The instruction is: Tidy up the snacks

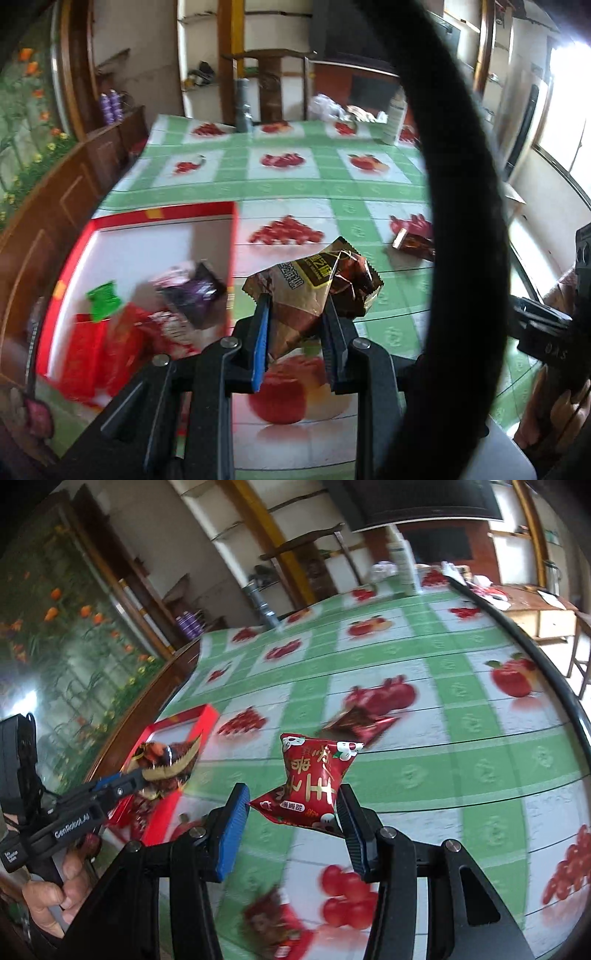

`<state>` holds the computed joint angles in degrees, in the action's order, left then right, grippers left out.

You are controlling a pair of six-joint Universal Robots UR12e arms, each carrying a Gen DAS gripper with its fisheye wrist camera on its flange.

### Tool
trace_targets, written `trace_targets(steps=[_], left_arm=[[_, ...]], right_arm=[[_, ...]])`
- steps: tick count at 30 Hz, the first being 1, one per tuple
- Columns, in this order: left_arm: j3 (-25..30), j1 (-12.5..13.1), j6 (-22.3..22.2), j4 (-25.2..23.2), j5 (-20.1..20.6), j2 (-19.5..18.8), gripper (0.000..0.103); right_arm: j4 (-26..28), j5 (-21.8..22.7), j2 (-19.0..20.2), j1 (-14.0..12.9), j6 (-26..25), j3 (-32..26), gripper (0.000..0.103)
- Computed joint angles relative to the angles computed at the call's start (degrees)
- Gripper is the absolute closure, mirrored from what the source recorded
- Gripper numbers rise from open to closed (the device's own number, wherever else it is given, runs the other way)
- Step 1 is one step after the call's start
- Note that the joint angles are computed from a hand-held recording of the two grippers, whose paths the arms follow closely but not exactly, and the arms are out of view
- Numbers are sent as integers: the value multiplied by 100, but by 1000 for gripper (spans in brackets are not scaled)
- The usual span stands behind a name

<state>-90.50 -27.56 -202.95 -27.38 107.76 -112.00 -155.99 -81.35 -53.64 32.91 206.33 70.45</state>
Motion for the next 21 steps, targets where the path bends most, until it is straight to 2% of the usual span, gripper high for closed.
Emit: trace_targets(steps=[13,21], left_arm=[[-397,19,-286,165,978,293,77],[-612,97,-481,125,1361,431,77]], right_arm=[[287,310,189,229,-476,-380,55],[504,369,284,322,-660,-579,55]])
